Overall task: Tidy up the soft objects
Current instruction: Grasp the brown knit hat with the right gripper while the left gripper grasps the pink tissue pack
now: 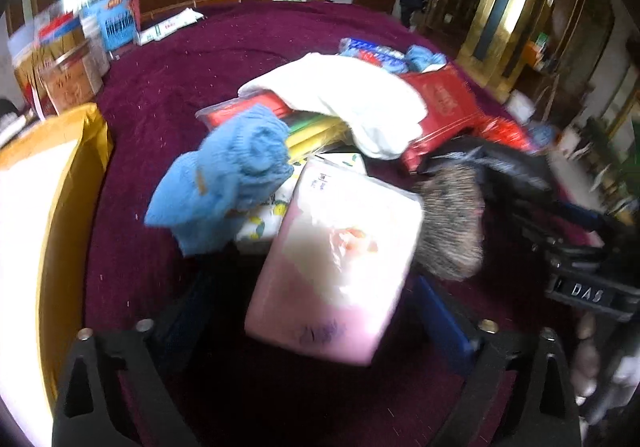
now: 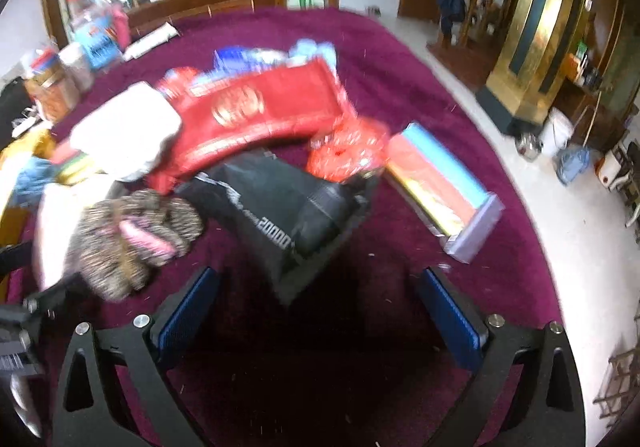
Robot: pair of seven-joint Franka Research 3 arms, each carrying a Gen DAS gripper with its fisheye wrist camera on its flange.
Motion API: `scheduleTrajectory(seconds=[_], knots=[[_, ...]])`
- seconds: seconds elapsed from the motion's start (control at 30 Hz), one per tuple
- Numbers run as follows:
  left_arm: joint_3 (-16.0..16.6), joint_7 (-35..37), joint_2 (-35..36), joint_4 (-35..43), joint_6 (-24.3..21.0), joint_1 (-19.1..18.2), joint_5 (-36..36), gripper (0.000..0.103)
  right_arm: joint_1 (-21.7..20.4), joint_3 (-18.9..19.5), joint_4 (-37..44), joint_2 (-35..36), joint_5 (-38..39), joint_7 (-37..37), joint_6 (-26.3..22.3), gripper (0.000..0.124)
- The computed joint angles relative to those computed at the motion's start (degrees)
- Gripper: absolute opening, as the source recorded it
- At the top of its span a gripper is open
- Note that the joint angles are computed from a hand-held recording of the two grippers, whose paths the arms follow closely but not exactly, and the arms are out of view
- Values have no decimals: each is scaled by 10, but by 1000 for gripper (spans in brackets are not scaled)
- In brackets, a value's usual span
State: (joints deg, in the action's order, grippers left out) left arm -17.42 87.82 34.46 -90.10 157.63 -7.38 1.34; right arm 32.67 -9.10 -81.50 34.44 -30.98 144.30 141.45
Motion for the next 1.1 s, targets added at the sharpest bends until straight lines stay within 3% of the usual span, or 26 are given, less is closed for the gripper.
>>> scheduleTrajectory(seconds=[0.1, 0.17, 0.2, 0.3, 0.37, 0.43, 0.5, 0.7, 0.8, 1.1], knots=[[-64, 65, -47, -71, 62, 65, -60, 95, 30, -31, -70, -53, -75, 62, 50, 101], [-86, 95, -71, -109, 105, 90, -82, 95, 42, -45, -103, -80, -137, 116, 85, 101], [-81, 97, -80, -120, 117, 89, -80, 95, 36, -39, -110, -87, -146, 123, 97, 101], [-79, 97, -99, -144, 134, 95, -82, 95, -11, 14, -100, -81, -90, 63, 143, 101], [-71, 86, -100, -145, 131, 90, -80, 95, -54, 71, -66, -50, 1, -39, 175, 101], [-54, 74, -97, -140, 129, 77, -68, 95, -84, 119, -18, -12, 75, -123, 171, 101], [-36, 56, -98, -139, 126, 60, -50, 95, -87, 135, 38, 27, 113, -168, 149, 92], [-80, 109, -106, -158, 138, 95, -57, 95, -82, 141, 180, 118, 209, -222, 65, 71], [-80, 125, -94, -141, 122, 88, -50, 95, -84, 139, 201, 134, 251, -240, 47, 67], [-1, 72, -40, -56, 77, -4, 23, 95, -57, 92, 172, 118, 310, -267, 60, 66]])
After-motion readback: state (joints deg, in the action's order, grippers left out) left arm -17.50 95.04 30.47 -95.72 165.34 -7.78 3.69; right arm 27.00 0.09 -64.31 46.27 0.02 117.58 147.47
